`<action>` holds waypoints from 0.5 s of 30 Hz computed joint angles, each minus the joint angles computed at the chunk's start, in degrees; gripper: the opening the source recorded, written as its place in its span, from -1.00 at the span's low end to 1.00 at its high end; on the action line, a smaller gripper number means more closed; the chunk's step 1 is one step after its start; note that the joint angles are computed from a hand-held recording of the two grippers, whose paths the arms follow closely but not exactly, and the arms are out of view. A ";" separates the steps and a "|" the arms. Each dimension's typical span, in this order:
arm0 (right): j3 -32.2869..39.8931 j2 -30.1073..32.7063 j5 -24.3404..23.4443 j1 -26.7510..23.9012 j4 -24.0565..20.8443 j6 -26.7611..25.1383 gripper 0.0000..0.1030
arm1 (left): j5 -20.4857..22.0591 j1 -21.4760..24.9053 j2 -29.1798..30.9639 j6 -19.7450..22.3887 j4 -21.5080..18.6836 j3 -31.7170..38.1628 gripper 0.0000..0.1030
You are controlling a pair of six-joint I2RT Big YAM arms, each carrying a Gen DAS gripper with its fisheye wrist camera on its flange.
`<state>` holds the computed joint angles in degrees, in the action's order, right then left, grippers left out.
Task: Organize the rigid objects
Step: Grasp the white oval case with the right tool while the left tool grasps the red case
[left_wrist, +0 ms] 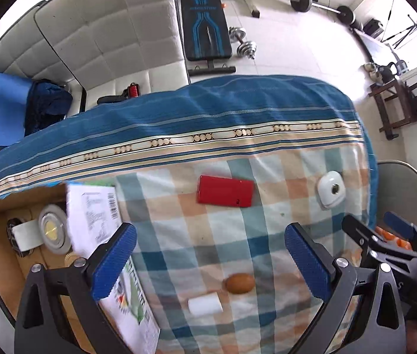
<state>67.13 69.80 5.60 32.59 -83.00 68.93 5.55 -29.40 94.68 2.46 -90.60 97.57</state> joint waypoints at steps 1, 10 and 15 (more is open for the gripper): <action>-0.87 0.68 -0.32 -1.35 0.92 -2.15 0.99 | -0.64 -0.36 0.96 -0.39 0.46 -0.13 1.00; -6.60 5.71 -6.03 -7.93 8.21 -7.19 0.09 | -2.31 -1.87 6.98 -1.85 2.78 -0.46 1.00; -11.03 1.23 -13.57 -10.82 13.64 -0.01 0.08 | -0.62 -2.68 9.05 -2.02 2.93 -0.28 1.00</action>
<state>56.10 71.03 -7.97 21.77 -69.35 68.92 4.93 -32.08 103.73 0.43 -87.67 97.29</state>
